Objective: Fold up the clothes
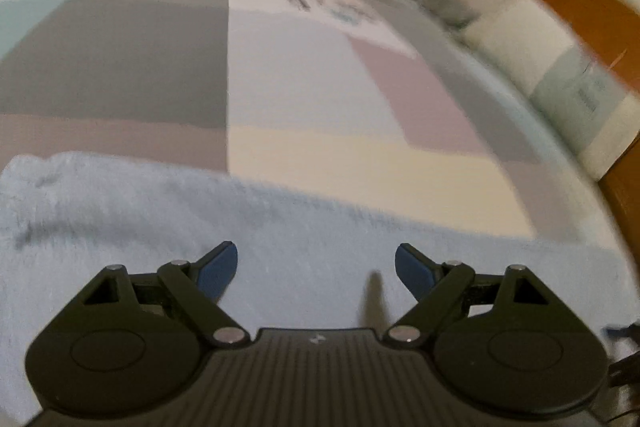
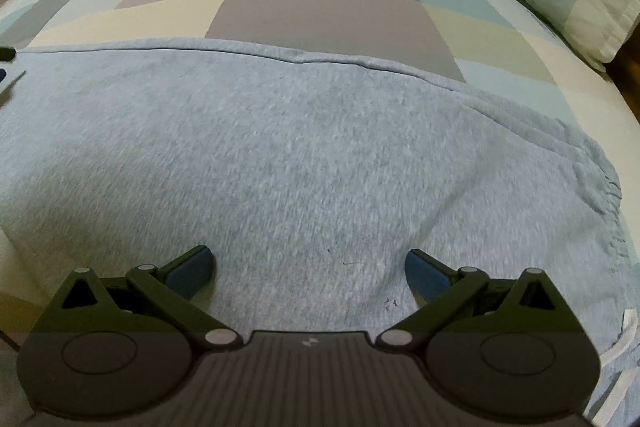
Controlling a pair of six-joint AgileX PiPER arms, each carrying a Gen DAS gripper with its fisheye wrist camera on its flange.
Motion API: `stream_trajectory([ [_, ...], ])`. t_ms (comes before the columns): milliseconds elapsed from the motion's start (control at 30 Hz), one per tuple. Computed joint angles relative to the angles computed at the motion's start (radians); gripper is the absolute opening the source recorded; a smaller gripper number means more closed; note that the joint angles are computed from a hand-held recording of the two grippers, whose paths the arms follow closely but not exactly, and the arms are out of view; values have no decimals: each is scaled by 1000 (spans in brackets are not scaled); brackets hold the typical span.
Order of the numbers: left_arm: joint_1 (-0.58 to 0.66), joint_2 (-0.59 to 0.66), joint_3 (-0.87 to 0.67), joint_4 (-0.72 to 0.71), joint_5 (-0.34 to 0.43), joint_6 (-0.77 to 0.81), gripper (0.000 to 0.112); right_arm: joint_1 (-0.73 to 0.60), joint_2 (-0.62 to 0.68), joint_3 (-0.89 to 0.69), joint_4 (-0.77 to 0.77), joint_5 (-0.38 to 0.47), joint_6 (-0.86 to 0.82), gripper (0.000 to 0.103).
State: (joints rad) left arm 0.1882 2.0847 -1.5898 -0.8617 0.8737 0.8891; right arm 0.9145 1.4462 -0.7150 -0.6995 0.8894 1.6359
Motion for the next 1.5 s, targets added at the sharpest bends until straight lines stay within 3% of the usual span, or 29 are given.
stream_trajectory([
  [67, 19, 36, -81, 61, 21, -51, 86, -11, 8, -18, 20, 11, -17, 103],
  [167, 41, 56, -135, 158, -14, -90, 86, -27, 20, -35, 36, 17, -29, 103],
  [300, 54, 67, -170, 191, -2, -121, 86, -31, 35, -55, 52, 33, -27, 103],
  [367, 42, 17, -105, 197, -33, -105, 86, -32, 41, -62, 56, 40, -24, 103],
  [500, 34, -135, 136, 74, -103, 131, 87, -50, 46, -79, 84, 43, -63, 103],
  [567, 28, -175, 214, 84, -124, 188, 87, -70, 46, -87, 103, 39, -97, 103],
  [667, 38, -197, 281, 196, -210, 85, 87, -78, 45, -86, 106, 32, -112, 103],
  [733, 75, -226, 318, 185, -222, 57, 86, -66, 44, -77, 88, 32, -86, 103],
  [867, 43, -400, 465, 251, -267, 21, 86, -26, 43, -50, 27, 34, 3, 103],
  [1000, -93, -596, 620, 380, -302, -114, 87, 27, 33, -10, -49, 35, 103, 103],
  [1100, -271, -727, 710, 580, -331, -391, 87, -9, -92, 46, 6, -49, -47, 103],
  [1133, -336, -768, 735, 641, -332, -479, 88, 13, -163, 80, 1, -48, -68, 103],
  [1200, -465, -818, 758, 721, -310, -596, 88, 98, -296, 118, -5, 43, -104, 103],
  [1267, -625, -819, 760, 845, -308, -773, 88, 183, -442, 146, 53, 141, -159, 103],
  [1333, -772, -790, 745, 953, -310, -942, 88, 207, -610, 176, 170, 174, -222, 103],
  [1400, -873, -741, 721, 1000, -322, -1056, 88, 168, -745, 223, 321, 121, -282, 103],
  [1500, -963, -658, 650, 1039, -306, -1140, 88, 222, -805, 307, 414, -16, -241, 103],
])
